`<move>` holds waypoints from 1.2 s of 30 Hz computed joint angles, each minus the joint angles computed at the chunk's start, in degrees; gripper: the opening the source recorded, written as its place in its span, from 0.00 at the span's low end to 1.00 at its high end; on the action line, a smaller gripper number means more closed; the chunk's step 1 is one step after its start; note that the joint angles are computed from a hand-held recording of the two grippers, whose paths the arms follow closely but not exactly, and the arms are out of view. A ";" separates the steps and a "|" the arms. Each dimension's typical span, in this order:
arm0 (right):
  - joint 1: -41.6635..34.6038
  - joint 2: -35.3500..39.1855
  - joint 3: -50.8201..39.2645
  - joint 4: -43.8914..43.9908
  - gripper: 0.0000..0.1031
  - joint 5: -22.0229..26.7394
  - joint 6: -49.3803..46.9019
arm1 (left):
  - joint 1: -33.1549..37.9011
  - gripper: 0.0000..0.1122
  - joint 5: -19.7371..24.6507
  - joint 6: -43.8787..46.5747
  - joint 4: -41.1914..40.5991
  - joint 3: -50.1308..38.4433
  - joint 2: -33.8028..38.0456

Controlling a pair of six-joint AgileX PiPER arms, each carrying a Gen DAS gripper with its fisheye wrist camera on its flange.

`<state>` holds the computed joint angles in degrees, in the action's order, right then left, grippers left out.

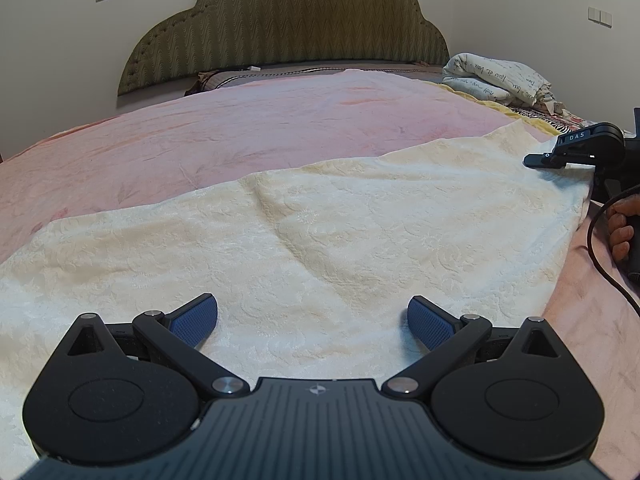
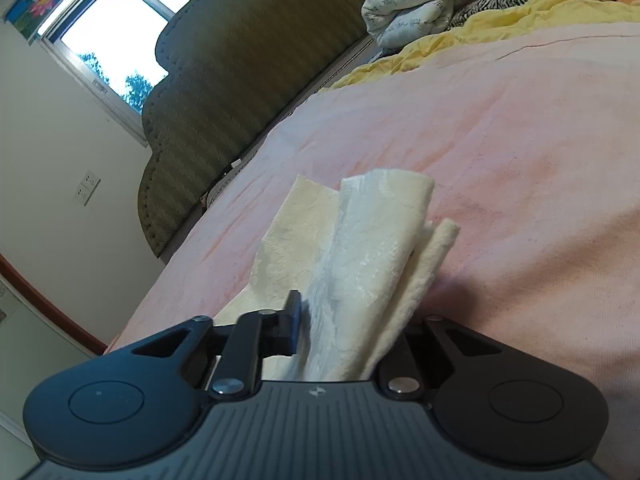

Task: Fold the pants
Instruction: 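Grasp the folded pants edge with the right gripper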

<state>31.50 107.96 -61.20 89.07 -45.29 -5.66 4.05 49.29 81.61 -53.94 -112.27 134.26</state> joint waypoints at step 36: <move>0.44 -0.25 3.54 -10.66 0.02 -1.70 11.54 | 0.20 0.90 -1.12 0.63 -1.27 1.39 -0.93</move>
<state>31.94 107.71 -57.66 78.41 -46.99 5.89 4.25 48.17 82.25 -55.21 -110.88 133.33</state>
